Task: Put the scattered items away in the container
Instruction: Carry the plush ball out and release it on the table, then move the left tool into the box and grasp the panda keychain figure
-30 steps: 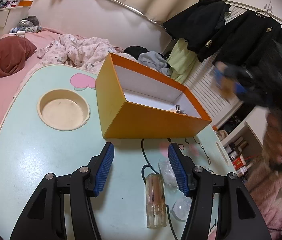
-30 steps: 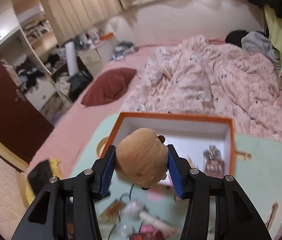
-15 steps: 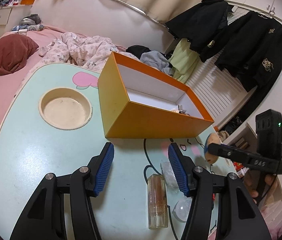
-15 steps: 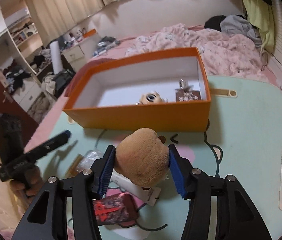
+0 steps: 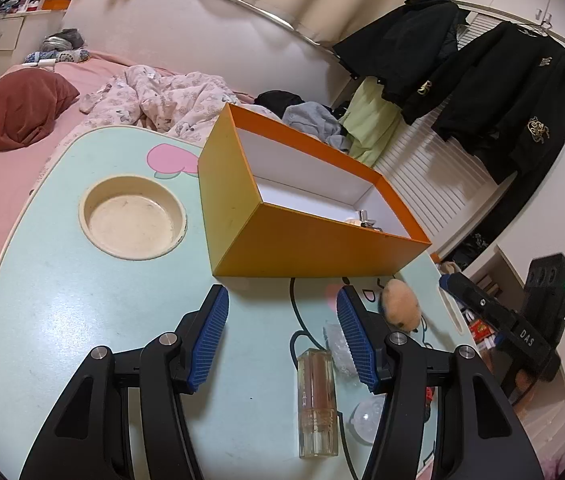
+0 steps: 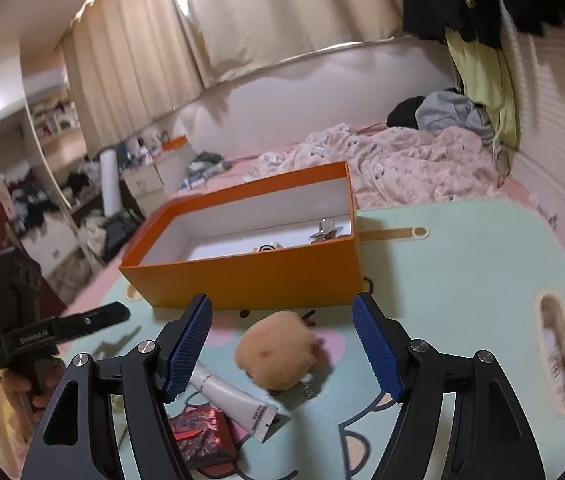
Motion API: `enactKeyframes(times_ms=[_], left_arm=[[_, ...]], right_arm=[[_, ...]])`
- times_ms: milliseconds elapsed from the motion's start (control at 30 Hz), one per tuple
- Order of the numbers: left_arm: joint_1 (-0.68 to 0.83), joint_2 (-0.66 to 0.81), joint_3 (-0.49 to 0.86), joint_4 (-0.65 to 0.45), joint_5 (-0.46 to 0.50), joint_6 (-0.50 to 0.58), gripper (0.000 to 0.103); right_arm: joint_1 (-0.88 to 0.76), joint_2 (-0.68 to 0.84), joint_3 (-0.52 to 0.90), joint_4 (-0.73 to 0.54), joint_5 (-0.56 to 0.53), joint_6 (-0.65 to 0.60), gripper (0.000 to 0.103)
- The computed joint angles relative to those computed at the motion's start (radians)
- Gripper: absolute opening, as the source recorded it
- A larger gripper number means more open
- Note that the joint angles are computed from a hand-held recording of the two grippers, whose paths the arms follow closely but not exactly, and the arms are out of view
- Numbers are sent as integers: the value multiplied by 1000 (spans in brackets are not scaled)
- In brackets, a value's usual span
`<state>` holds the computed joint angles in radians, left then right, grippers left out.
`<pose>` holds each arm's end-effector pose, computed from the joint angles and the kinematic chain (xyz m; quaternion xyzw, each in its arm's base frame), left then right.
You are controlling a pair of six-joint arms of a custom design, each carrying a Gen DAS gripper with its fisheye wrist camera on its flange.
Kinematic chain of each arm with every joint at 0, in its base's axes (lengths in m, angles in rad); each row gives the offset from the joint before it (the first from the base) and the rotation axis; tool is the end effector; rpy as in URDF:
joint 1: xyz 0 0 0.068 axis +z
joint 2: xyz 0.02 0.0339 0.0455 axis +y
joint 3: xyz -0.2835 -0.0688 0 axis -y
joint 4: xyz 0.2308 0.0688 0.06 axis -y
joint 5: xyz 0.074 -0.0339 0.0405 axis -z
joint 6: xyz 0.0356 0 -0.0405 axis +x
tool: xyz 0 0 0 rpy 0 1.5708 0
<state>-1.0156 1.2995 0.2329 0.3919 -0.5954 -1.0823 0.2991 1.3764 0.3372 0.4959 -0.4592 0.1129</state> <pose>0.1165 -0.1500 0.1489 -0.1557 0.8569 -0.2272 0.4356 0.2100 0.0813 0.1684 -0.1902 0.8340 0.2919 0.4279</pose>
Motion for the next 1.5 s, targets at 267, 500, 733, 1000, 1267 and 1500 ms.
enactKeyframes(times_ms=[267,500,733,1000,1267,1500], left_arm=[[-10,-1,5,-7,-10,-6,57],[-21,-6,3,3,-19,4,57],[20,-80,63,-55,73,95,57],[246,177,722,-645,466,332,57],[374,673,1258,-1040,524,350,57],[391,753,1294,-1048,552,402,46]], right_arm=[[18,-10,-55,99,51,95,75],[-52,43,-36,125,-33,124,76],[-77,69,4,80,-83,119,76],[-117,107,25,60,-167,137,76],[-172,126,31,60,-248,181,76],[-173,114,27,55,-254,188,76]])
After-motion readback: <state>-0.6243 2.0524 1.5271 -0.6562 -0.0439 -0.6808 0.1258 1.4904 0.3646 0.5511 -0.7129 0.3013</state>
